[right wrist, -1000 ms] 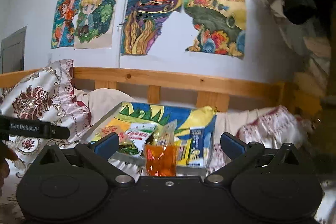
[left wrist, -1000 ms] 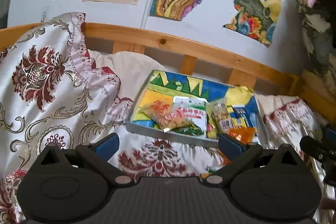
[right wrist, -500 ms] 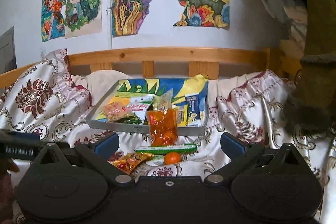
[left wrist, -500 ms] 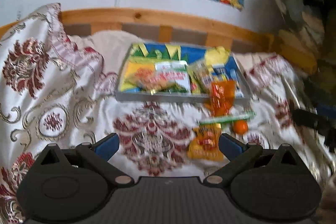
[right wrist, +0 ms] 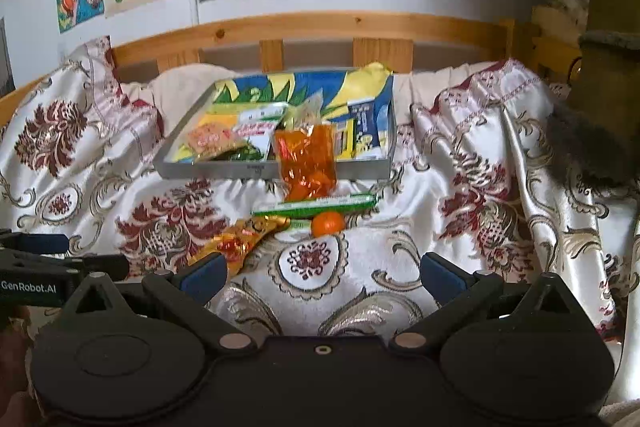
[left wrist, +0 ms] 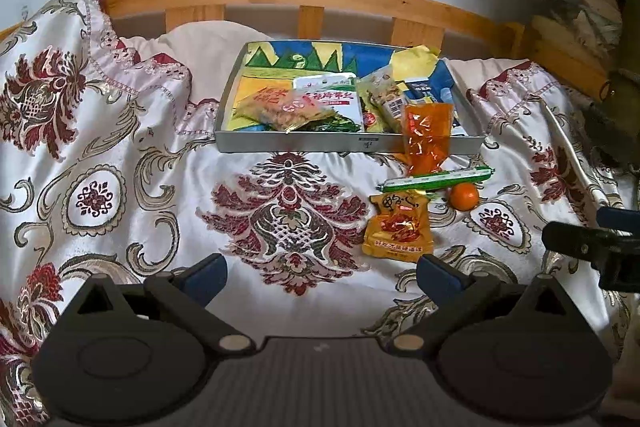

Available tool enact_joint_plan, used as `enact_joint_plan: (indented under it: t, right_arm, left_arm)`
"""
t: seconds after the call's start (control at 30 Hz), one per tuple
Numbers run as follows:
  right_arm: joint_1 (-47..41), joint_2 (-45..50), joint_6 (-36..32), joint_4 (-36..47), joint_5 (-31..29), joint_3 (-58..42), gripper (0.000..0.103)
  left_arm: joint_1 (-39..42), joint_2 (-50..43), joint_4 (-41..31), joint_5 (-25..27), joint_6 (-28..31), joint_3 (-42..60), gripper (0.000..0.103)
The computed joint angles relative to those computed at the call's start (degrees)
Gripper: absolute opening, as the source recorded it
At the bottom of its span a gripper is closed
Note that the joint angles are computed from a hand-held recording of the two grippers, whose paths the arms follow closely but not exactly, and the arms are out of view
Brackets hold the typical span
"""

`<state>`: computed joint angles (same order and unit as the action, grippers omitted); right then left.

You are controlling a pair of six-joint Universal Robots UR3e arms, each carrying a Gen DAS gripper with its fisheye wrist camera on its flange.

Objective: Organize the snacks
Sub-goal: 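Withdraw both grippers from the tray back over the remaining snacks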

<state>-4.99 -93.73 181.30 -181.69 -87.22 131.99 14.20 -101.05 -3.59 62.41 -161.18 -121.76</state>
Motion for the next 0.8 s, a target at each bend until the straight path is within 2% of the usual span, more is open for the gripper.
enact_joint_plan:
  t: [0.13,0.8]
  right_arm:
    - [0.1,0.4,0.0,1.7,0.1,-0.8,0.102]
    - [-0.6,0.4,0.4,3.0,1.6,-1.5,0.102]
  left_arm:
    - [-0.6,-0.8,2.7,1.0,-0.6,-0.4,0.103]
    - [-3.0,-3.1,5.1,2.8,-3.2,0.9,0.103]
